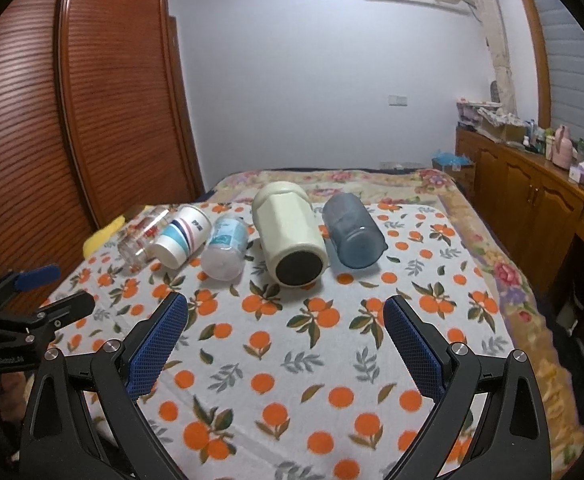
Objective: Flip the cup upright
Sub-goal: 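Move the right gripper to the cream tumbler and close around its body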
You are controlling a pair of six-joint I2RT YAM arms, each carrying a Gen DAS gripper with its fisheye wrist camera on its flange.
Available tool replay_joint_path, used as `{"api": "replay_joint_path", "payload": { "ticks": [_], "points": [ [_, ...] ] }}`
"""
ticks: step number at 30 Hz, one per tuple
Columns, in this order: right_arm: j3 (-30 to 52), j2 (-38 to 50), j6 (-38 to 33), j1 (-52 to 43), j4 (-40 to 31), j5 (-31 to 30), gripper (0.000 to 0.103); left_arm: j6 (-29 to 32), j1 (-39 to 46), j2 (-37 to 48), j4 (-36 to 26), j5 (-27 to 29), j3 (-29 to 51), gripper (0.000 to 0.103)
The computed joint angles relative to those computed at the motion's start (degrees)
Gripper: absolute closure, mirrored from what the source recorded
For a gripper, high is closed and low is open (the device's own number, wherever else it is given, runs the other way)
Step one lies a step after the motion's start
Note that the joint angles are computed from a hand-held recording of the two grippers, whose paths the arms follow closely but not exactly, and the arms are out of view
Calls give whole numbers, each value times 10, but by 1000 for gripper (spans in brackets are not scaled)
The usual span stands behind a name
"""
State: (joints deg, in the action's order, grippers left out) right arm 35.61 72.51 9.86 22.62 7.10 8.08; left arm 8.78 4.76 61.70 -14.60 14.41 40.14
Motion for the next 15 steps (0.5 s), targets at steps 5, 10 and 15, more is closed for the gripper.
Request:
{"api": "replay_joint_path", "payload": {
  "ticks": [5, 10, 15],
  "points": [
    [59, 72, -20, -22, -8, -32, 4, 4, -9, 69, 19, -11, 34, 11],
    [128, 140, -43, -39, -30, -58, 4, 5, -9, 123, 24, -15, 72, 11],
    [203, 205, -61, -50, -59, -79, 4, 9, -11, 184, 26, -19, 118, 11]
  ]
}}
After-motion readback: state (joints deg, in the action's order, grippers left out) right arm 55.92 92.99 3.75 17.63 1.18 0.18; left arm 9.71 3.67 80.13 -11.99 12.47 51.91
